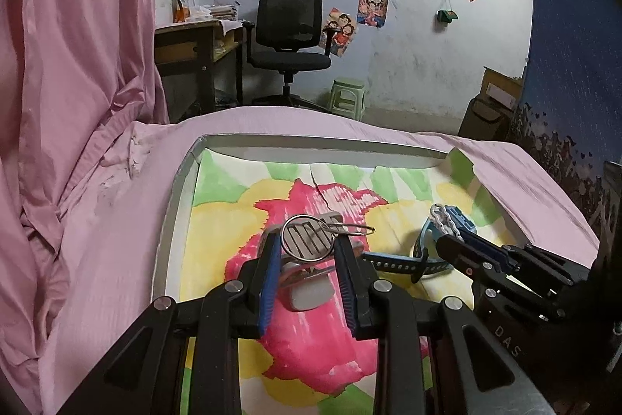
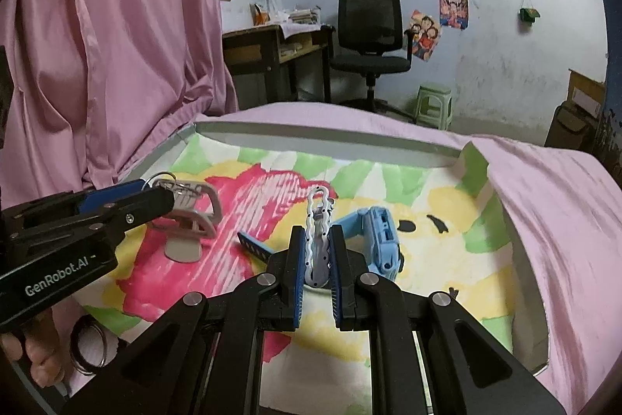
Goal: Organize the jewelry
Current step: 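Open both tools to drop ring and key fob in the tray, then withdraw both tools from the tray toward the remaining items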
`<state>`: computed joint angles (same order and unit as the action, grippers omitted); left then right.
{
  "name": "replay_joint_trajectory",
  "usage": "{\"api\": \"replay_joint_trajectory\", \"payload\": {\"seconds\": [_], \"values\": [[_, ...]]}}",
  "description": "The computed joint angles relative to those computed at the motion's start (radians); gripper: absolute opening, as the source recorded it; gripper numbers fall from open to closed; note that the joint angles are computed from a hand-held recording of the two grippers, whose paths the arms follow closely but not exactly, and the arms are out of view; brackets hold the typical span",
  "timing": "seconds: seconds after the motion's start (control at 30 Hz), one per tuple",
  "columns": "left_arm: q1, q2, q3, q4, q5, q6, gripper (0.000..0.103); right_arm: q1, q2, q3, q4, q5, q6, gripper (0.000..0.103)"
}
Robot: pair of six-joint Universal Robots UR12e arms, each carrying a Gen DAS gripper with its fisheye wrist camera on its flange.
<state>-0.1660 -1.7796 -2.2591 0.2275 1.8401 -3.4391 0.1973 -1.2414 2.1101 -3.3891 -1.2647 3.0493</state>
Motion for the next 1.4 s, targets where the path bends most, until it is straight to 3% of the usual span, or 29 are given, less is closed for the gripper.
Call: {"api": "replay_joint_trajectory", "payload": {"seconds": [0.2, 0.3, 0.37, 0.43, 0.47, 0.53, 0.67, 0.8, 1.1, 1.4], "values": [[0.013, 0.011, -0.010, -0.015, -0.034, -0.018, 0.027, -0.005, 0.000, -0.004, 0.032, 0.011, 0.009, 0.011], [0.016, 0.018, -0.016, -0.019, -0.047, -0.022, 0.027, -0.006, -0.001, -0.004, 0.039, 0.014, 0.012, 0.018], [0.017, 0.021, -0.020, -0.018, -0.049, -0.026, 0.032, -0.009, -0.001, -0.001, 0.032, 0.020, 0.016, 0.026], [0.015, 0.025, -0.031, 0.006, -0.044, -0.034, 0.050, -0.014, -0.003, 0.007, 0.012, 0.029, 0.026, 0.033], [0.014, 0.026, -0.035, 0.021, -0.039, -0.035, 0.054, -0.015, -0.004, 0.010, 0.003, 0.032, 0.030, 0.033], [0.009, 0.027, -0.050, 0.079, -0.022, -0.036, 0.060, -0.020, -0.008, 0.019, -0.018, 0.038, 0.039, 0.036], [-0.006, 0.035, -0.060, 0.108, 0.010, -0.031, 0.065, -0.036, -0.017, 0.046, -0.100, 0.049, 0.075, 0.047], [-0.029, 0.037, -0.077, 0.174, 0.074, -0.023, 0.079, -0.053, -0.029, 0.073, -0.175, 0.063, 0.115, 0.057], [-0.090, 0.037, -0.109, 0.307, 0.190, 0.015, 0.092, -0.084, -0.049, 0.137, -0.365, 0.081, 0.176, 0.082], [-0.144, 0.044, -0.148, 0.399, 0.265, 0.049, 0.097, -0.096, -0.074, 0.199, -0.486, 0.078, 0.185, 0.088]]}}
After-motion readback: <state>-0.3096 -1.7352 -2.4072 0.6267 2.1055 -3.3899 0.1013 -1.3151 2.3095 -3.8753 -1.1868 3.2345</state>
